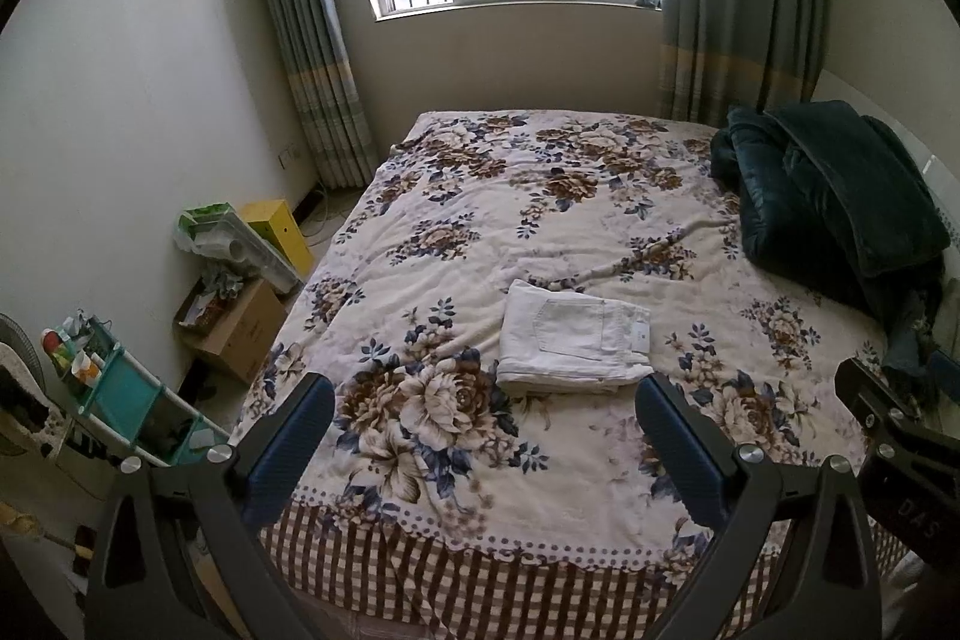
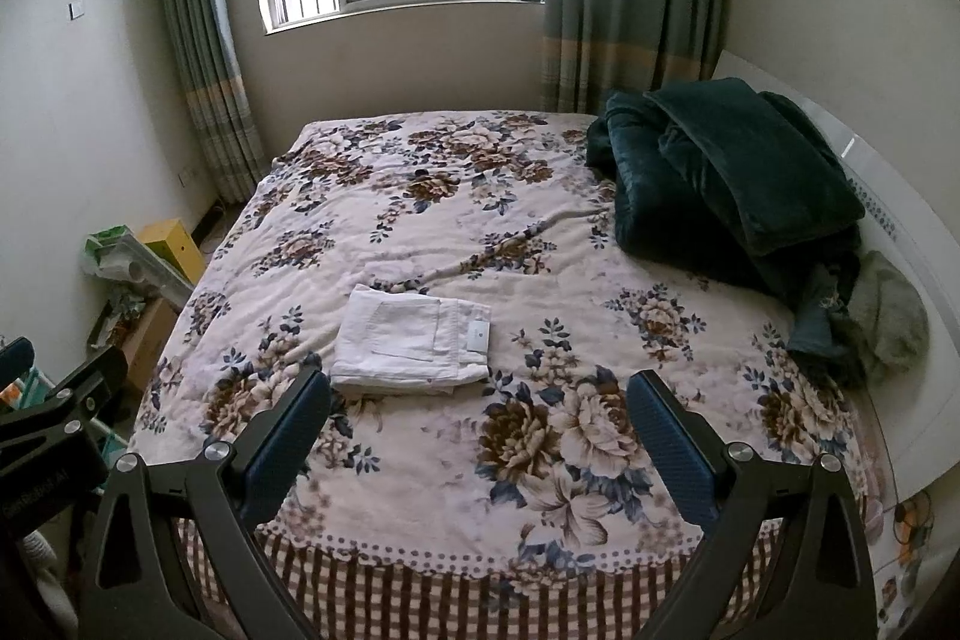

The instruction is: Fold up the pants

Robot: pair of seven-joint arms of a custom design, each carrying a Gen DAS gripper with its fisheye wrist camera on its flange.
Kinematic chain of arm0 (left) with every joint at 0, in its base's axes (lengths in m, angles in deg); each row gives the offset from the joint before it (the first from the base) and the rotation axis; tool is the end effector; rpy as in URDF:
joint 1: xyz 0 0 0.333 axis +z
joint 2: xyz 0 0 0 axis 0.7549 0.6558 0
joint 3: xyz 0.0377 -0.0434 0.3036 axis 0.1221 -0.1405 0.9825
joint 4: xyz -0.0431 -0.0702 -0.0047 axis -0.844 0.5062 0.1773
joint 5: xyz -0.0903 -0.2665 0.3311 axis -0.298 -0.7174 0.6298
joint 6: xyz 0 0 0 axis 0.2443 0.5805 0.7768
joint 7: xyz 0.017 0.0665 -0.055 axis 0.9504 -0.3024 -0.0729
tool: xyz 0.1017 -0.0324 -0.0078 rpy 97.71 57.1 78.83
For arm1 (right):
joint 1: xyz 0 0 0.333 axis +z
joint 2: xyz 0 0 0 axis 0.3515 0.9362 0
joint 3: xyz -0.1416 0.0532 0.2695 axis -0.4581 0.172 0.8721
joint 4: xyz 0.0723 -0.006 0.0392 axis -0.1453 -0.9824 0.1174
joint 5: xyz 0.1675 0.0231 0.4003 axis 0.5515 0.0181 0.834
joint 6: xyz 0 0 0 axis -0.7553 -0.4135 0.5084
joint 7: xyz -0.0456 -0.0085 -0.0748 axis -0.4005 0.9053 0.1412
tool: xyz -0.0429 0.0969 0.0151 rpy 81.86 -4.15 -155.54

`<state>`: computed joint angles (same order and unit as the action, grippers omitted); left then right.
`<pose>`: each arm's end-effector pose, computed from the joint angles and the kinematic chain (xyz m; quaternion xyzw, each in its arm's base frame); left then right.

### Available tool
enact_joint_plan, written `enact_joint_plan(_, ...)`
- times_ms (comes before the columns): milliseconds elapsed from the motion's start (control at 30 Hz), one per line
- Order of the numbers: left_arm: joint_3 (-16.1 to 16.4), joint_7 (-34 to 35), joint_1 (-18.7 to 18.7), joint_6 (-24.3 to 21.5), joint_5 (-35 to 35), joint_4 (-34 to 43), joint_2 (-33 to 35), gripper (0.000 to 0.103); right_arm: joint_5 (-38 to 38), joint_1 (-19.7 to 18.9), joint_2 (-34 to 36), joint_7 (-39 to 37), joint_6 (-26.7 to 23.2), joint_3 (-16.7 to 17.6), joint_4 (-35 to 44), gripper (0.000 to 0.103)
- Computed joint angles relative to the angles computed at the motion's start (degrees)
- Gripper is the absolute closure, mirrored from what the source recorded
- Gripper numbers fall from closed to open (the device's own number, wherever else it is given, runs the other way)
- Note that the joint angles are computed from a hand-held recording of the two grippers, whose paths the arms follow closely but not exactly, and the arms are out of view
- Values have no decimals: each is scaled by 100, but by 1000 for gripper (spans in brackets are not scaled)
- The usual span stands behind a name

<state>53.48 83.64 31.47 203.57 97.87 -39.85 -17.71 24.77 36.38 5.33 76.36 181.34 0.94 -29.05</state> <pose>0.4747 -0.3473 0.7815 -0.5541 0.7364 -0.2748 0.2740 0.3797 0.2206 0.8540 -0.5061 0.7689 -0.3270 0.2137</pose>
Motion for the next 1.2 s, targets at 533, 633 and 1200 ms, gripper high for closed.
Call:
enact_joint_plan(533, 11, 33, -11, -4, 31, 121, 98, 0, -4, 4, 15, 6, -13, 8, 18, 2)
enact_joint_plan(633, 30, 56, -23, -30, 0, 164, 124, 0, -14, 3, 16, -3, -12, 9, 17, 2)
enact_joint_plan(1200, 34, 54, -10, 61, 2, 43, 51, 0, 31, 7, 114, -123, 121, -44, 103, 0)
